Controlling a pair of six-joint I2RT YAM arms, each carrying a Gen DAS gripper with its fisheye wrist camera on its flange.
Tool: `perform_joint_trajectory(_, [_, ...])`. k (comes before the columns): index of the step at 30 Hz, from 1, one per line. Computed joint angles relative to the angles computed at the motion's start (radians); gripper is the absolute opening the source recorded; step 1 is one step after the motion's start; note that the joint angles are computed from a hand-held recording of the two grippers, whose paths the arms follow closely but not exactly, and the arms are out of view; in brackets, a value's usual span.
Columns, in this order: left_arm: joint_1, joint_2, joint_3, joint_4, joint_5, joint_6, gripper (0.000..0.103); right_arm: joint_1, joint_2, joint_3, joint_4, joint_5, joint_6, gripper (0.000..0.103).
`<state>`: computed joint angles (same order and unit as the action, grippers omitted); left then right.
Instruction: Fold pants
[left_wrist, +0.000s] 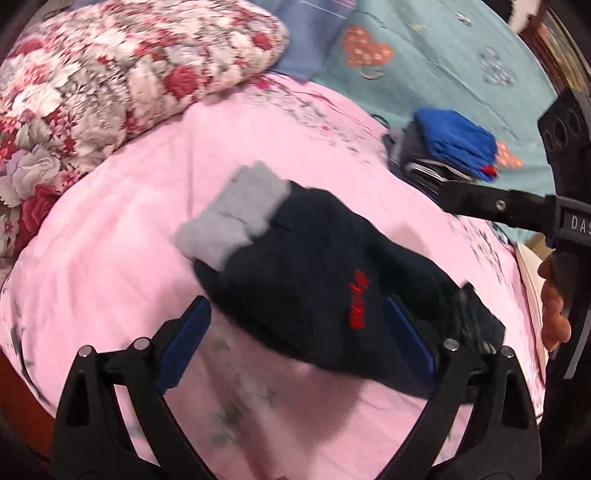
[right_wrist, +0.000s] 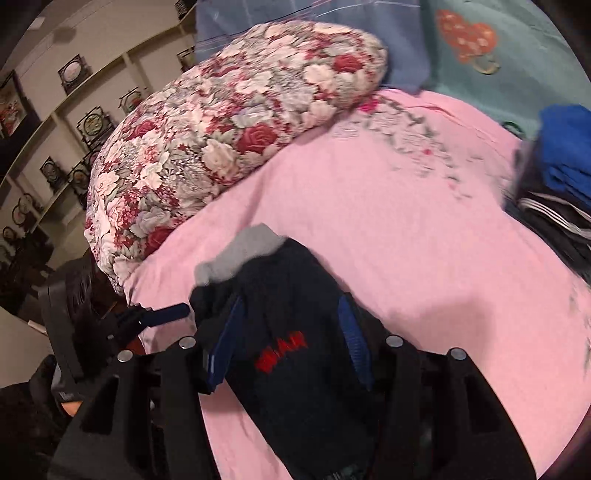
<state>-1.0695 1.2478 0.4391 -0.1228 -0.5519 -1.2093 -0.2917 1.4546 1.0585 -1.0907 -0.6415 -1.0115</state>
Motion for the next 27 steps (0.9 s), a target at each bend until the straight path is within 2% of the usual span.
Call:
perform_joint_trajectory(4, [0.144,0.0,-0.067,0.14,0.102,0.074,0.095,0.235,0.037,-0.032,0.168,0.074,0.18,0.055])
perform_joint_trajectory(9, [0.219,0.058,-0.091,0.225,0.185,0.112,0.092,0.37,0.104,-0.048,0.288,0.119,0.288,0.055])
perform_joint_trajectory(10, [0.215,0.06,-0.093,0.223,0.186,0.112,0.088,0.388,0.114,-0.049,0.297,0.126,0.295,0.055])
perform_joint_trajectory(13, [0.227,0.034,-0.129,0.268,0.21,0.107,0.087,0.434,0.123,-0.063,0.335,0.168,0.287,0.055])
perform_joint_trajectory(18, [0.233,0.119,-0.103,0.33,0.188,0.132,0.086,0.536,0.183,-0.084,0.423,0.303,0.337,0.058])
perform_joint_trajectory(19, [0.233,0.134,-0.096,0.332,0.18,0.132,0.079,0.548,0.204,-0.087,0.438,0.323,0.35,0.055])
perform_joint_trajectory(20, [0.239,0.146,-0.088,0.326,0.183,0.129,0.072,0.557,0.243,-0.074,0.428,0.335,0.361,0.048])
perform_joint_trajectory(21, [0.248,0.148,-0.095,0.336,0.193,0.126,0.061,0.558,0.258,-0.073,0.434,0.337,0.354,0.043])
perform_joint_trajectory(22, [0.259,0.145,-0.105,0.35,0.208,0.127,0.052,0.555,0.253,-0.078,0.447,0.336,0.34,0.034])
perform_joint_trajectory(24, [0.258,0.122,-0.12,0.359,0.211,0.144,0.042,0.513,0.247,-0.059,0.428,0.276,0.337,0.029])
perform_joint_trajectory(27, [0.215,0.087,-0.111,0.325,0.161,0.146,0.038,0.449,0.176,-0.086,0.417,0.193,0.304,0.025])
